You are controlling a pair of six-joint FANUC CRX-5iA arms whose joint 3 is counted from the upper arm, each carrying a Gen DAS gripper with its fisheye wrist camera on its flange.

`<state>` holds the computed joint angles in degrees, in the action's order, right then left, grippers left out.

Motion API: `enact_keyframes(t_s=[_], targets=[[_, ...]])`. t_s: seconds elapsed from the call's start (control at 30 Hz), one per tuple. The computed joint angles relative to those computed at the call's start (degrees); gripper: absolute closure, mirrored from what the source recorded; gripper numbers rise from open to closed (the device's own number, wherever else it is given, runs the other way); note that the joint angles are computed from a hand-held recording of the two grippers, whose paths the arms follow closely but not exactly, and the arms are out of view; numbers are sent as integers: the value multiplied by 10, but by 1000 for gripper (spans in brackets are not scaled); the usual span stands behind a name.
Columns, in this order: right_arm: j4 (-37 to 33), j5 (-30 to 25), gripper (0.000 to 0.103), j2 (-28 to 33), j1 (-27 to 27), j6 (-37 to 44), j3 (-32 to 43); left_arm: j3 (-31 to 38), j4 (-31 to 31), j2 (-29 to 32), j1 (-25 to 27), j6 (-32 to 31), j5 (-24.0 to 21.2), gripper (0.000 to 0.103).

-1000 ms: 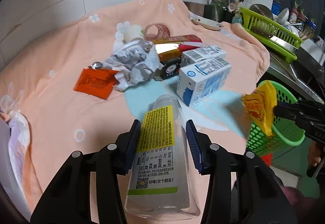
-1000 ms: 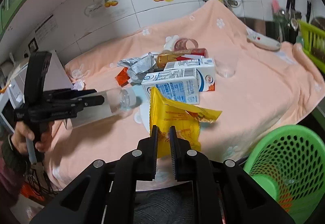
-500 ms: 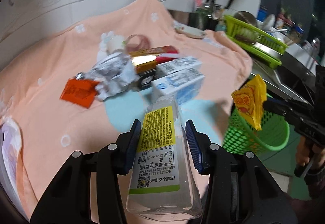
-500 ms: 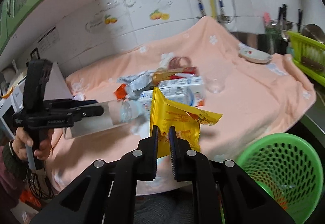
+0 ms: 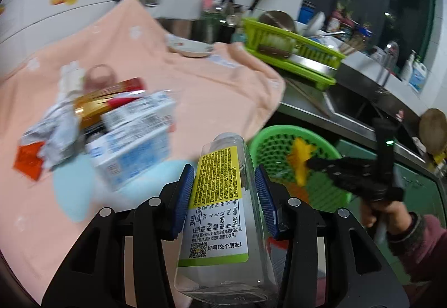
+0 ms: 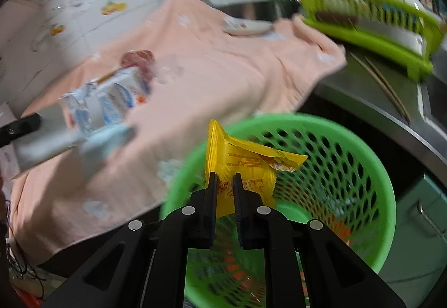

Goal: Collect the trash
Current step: 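Carry the yellow wrapper over the green basket and open the right gripper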

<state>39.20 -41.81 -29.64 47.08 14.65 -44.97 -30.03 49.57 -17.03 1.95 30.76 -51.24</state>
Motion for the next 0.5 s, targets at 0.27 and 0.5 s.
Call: enact_keyframes(t_s=[0.27,0.5], targets=[[-49,50,75,-8,-51,23,-18,36,6,60,-94,24,23,58],[12,0,63,-70,-39,-10,-50,92,-41,136,-166,65,30,58]])
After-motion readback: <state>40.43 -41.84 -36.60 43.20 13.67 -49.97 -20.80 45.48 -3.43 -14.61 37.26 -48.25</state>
